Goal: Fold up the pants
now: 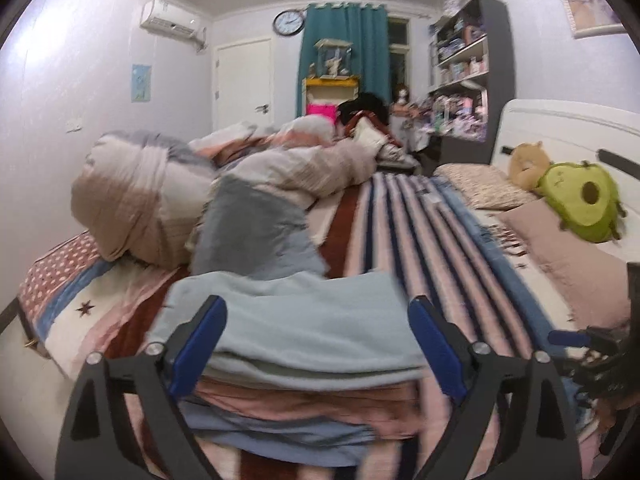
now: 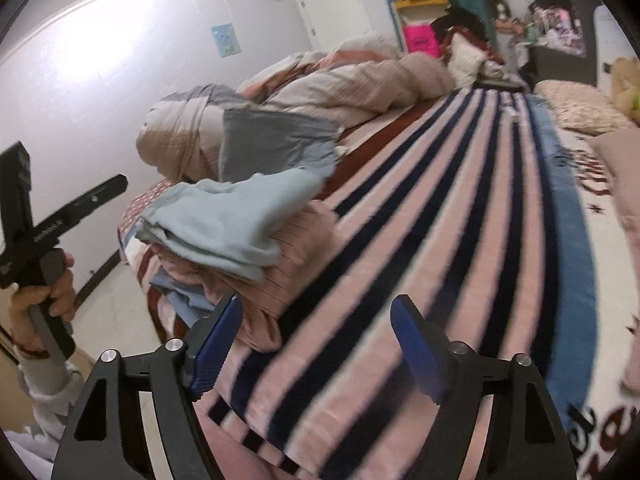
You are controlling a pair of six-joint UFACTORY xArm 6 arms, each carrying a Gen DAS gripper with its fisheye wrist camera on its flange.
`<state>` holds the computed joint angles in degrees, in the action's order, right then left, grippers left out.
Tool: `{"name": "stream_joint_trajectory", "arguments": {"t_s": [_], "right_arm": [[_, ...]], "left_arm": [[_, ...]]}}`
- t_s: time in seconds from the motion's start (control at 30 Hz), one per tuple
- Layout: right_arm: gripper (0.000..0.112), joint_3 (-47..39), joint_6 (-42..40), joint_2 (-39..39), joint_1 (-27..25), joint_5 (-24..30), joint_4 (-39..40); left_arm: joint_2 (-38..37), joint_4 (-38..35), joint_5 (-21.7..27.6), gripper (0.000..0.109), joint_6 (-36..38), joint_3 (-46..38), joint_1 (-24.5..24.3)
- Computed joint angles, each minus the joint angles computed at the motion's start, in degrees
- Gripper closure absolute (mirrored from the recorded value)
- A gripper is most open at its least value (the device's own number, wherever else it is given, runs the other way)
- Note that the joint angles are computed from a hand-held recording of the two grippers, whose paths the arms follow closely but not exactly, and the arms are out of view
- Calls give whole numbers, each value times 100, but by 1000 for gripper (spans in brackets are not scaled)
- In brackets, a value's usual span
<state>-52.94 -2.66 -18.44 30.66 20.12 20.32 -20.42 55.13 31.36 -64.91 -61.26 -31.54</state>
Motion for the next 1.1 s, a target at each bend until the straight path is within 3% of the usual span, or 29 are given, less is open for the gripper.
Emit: {"name": "stream_joint_trajectory", "arguments": {"t_s": [0.23, 0.37, 0.5, 0.67, 1.1], "right_arm": [[26, 1131, 1127, -1288, -448, -248, -1673], [11, 1626, 2099, -2042, -804, -518, -3055], [10, 1944, 3286, -2680, -1057, -569, -4672], [10, 2206, 3424, -3181, -1178, -578, -4983], [10, 2397, 3062, -3625, -1349, -450, -4557]], "left_arm": [[628, 1213, 584, 12, -1146, -751, -1260], [919, 1794, 840, 7, -1733, -1016, -1697], [1227, 1966, 1060, 7, -1807, -1269, -1981], [1450, 1927, 1005, 7, -1755, -1473, -2095], [1577, 1996, 957, 7, -1890, -1609, -2202]]}}
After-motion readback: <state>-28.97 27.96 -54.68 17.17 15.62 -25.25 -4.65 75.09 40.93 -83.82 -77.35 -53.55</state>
